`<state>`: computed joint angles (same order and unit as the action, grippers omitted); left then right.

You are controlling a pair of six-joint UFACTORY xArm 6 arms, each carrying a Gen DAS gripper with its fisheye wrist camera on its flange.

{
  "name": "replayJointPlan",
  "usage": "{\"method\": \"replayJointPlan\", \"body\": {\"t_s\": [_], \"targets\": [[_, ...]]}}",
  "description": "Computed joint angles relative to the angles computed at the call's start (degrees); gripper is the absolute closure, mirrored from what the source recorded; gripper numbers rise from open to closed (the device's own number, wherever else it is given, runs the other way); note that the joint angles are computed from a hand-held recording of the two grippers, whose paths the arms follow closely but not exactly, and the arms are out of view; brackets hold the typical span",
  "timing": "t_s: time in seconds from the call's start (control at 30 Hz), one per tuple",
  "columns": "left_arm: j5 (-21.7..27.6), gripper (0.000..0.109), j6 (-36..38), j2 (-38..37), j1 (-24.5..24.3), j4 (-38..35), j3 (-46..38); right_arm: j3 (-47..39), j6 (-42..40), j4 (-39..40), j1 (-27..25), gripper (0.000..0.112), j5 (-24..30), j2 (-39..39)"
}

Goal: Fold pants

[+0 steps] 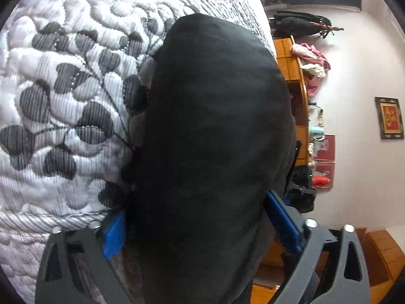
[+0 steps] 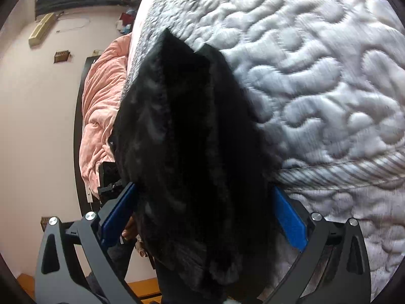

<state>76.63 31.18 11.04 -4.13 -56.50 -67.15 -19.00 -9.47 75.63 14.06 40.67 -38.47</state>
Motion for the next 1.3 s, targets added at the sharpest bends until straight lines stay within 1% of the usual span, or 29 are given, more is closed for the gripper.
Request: {"method": "replayJointPlan", "body": {"t_s": [0.03,0.1,0.17,0.2,0.23,0.27,0.3,0.33,0.43,0.6,0.77,0.87,0.9,0.97,1.03,1.13,1.2,1.3], "targets": [[0.51,0.034,-0.63,-0.03,-0.01,-0.61,-0.09,-0.62,-0.83,0.11,1.25,0.012,-0.94,0.50],[-0.49,0.041,-1.35,-0.74,-0.50,-0.73,0.31,-1.63,-1.67,-0.67,2.98,0.013,-2.09,1.47],[-2.13,0.049,-1.45,-2.37,-0.82,-0.63,1.74,-2.72,-0.27,-3.12,5.17,0.023,-4.13,2.66],[-2.57,0.052,-1.59,-2.81,-0.89,-0.67,2.05,-2.81,-0.03,-3.27,5.75,0.035,-4.87,2.52],[-3.02,0.057,-1.56,-3.50,-0.95,-0.75,2.48,-2.69,-0.79,-2.43,5.50,0.044,-4.88,2.33],[-3.76,0.062,-1.42,-4.65,-1.34,-1.10,3.34,-2.57,-0.55,-2.40,5.62,0.048,-5.27,1.61],[-4.64,0.064,-1.15,-6.00,-1.79,-1.15,4.17,-2.65,0.01,-3.16,5.82,0.055,-5.59,1.00],[-5.01,0.068,-0.62,-7.01,-1.67,-1.01,5.20,-3.04,1.02,-4.68,6.15,0.059,-5.79,0.33],[-6.01,0.074,-0.69,-9.01,-2.12,-0.90,5.71,-5.41,3.55,-8.62,6.79,0.064,-5.66,0.32],[-5.49,0.075,-2.02,-8.86,-1.04,-0.48,3.03,-11.96,3.52,-11.34,7.22,0.065,-4.96,4.72],[-5.31,0.075,-3.28,-5.72,1.08,1.29,-4.32,-23.25,0.17,-11.39,7.00,0.065,-3.60,15.81],[-4.94,0.075,-5.25,-0.67,2.05,3.06,-11.94,-31.73,-1.21,-12.36,6.19,0.065,-2.10,24.07],[-4.41,0.075,-6.44,2.21,2.50,3.68,-15.82,-34.41,-1.52,-12.60,5.90,0.065,-1.58,26.66],[-3.77,0.075,-8.07,6.31,3.16,4.34,-20.82,-40.50,-1.67,-13.43,5.28,0.065,-0.64,32.77],[-2.60,0.075,-10.24,11.61,3.86,5.38,-27.26,-46.60,-0.75,-14.45,4.84,0.065,0.33,39.01],[-0.90,0.075,-13.30,18.47,5.02,6.80,-34.50,-54.39,1.39,-16.93,4.45,0.065,2.04,46.91],[0.18,0.075,-14.78,21.68,5.88,6.99,-37.37,-57.36,2.42,-17.93,4.23,0.063,2.64,50.23],[1.08,0.073,-14.14,23.15,6.88,4.82,-37.50,-59.35,3.24,-18.48,3.15,0.057,3.74,53.60]]}}
